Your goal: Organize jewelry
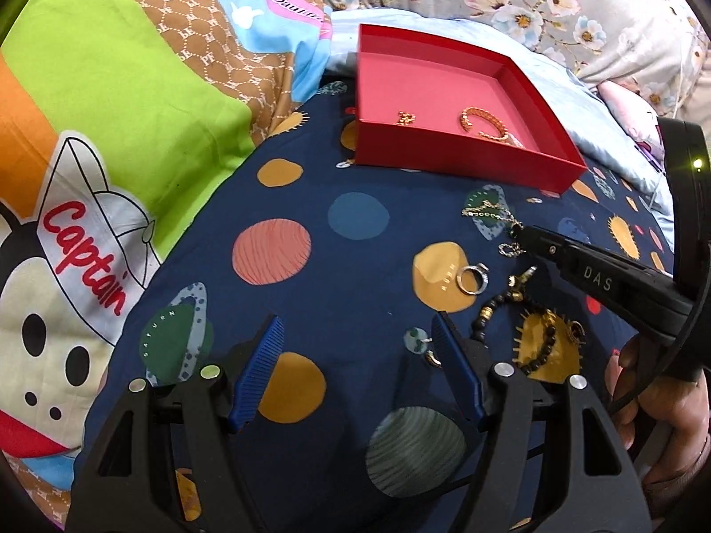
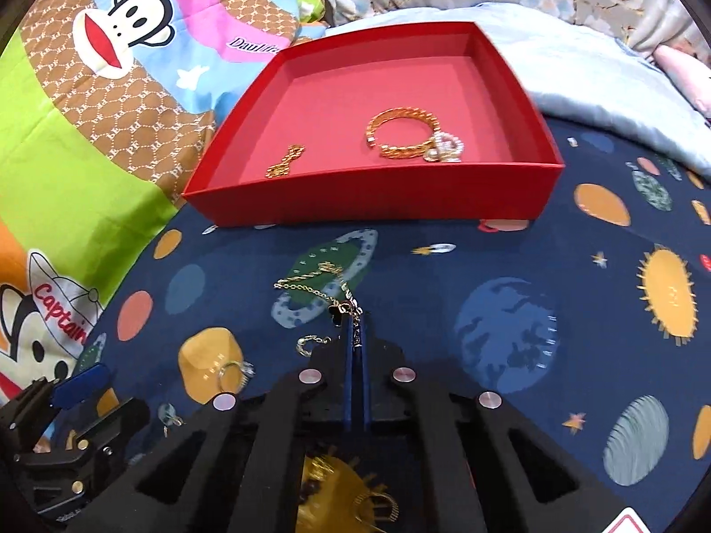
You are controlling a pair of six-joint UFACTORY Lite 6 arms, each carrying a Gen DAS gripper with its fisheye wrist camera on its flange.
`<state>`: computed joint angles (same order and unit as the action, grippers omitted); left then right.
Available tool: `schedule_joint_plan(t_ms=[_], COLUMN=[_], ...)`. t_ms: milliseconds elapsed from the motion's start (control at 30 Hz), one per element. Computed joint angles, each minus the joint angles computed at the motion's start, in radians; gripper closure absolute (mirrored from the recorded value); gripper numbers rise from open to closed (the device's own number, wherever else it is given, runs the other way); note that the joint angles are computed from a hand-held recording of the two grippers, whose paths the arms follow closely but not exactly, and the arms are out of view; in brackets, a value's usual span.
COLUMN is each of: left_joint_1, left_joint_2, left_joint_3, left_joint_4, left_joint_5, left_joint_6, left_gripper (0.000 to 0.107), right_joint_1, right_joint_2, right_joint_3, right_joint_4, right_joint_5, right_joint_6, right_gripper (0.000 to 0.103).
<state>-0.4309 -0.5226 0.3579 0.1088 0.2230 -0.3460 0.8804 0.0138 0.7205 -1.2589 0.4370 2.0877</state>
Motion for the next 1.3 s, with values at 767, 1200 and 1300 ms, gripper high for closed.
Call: schedule_joint_plan(t_ms=[767,1200,1300], left_joint_1=[-0.233,-0.312,-0.309], left_joint_2=[0.046,0.290,0.353], left_joint_3=[0.015,0.210,0.242], left_joint_4=[0.349,0.450,0.457], left_joint_5=[0.002,-0.093,-0.124], left_joint_6=[-0.471,-0.562,-0.568], left_gripper=[0.052,0.074,0.074], right_joint_1=[0.380,0.372,0.367], right_joint_2=[-0.497,-0.492,-0.496], right_joint_3=[-0.381,-0.369,-0.366], right_joint_4=[0.303,0.296,0.301], right_joint_5=[0.328,0.308,0.307], right_joint_6=[0.106,0.106,0.097], right_gripper=[0.102,0.102,0.102])
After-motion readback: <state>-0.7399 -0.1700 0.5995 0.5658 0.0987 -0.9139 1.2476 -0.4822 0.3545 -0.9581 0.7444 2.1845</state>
